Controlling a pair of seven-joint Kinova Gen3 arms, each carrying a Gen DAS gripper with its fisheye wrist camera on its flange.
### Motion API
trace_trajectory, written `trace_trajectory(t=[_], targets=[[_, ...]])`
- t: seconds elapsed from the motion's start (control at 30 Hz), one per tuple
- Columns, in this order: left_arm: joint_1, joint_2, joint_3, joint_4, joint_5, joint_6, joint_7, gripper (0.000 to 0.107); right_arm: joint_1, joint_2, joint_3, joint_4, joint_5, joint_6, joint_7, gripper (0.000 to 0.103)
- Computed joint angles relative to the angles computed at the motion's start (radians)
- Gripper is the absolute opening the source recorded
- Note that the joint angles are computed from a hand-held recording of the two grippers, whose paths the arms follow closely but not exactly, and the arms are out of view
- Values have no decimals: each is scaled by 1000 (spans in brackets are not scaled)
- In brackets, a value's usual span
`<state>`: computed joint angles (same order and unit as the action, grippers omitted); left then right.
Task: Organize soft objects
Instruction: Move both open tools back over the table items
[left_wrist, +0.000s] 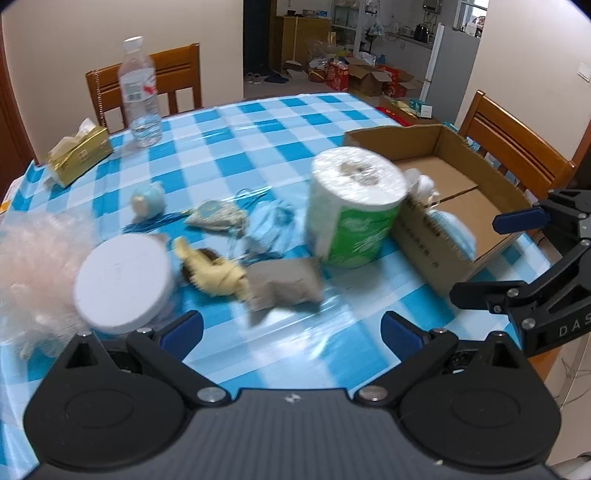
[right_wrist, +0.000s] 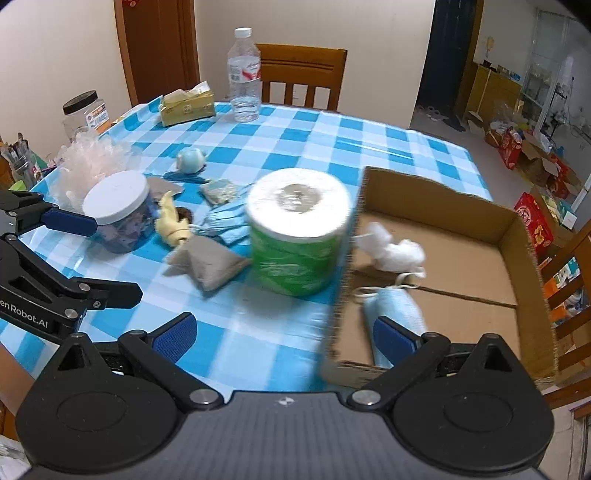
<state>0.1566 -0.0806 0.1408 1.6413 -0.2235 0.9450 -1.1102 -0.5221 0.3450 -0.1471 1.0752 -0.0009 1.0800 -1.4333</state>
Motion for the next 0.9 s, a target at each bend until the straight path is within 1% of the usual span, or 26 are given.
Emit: trace_trajectory(t=[0.2, 0.3, 0.43, 0.6, 0.7, 0.9], targets=[[-52, -84, -63, 90, 68, -23, -149, 102, -112, 33, 10, -38, 78, 39, -130, 103], [-87, -112, -77, 120, 80, -14, -188, 102, -155, 58, 11, -66, 106, 60, -171, 103], [-135, -144, -105, 154, 118, -3, -214, 102, -185, 102, 4, -119, 103, 94, -180, 103], [-194, -168, -80, 177, 82, 11, -145, 102, -204, 166, -4, -196, 83, 125, -130, 103], [-210, -168, -94, 180, 96, 18, -127, 102, -205, 211, -7, -248, 60, 143, -80, 103], [-233, -150, -84, 170, 74, 49, -53, 102, -220, 311, 5, -367, 32, 175, 19, 103]])
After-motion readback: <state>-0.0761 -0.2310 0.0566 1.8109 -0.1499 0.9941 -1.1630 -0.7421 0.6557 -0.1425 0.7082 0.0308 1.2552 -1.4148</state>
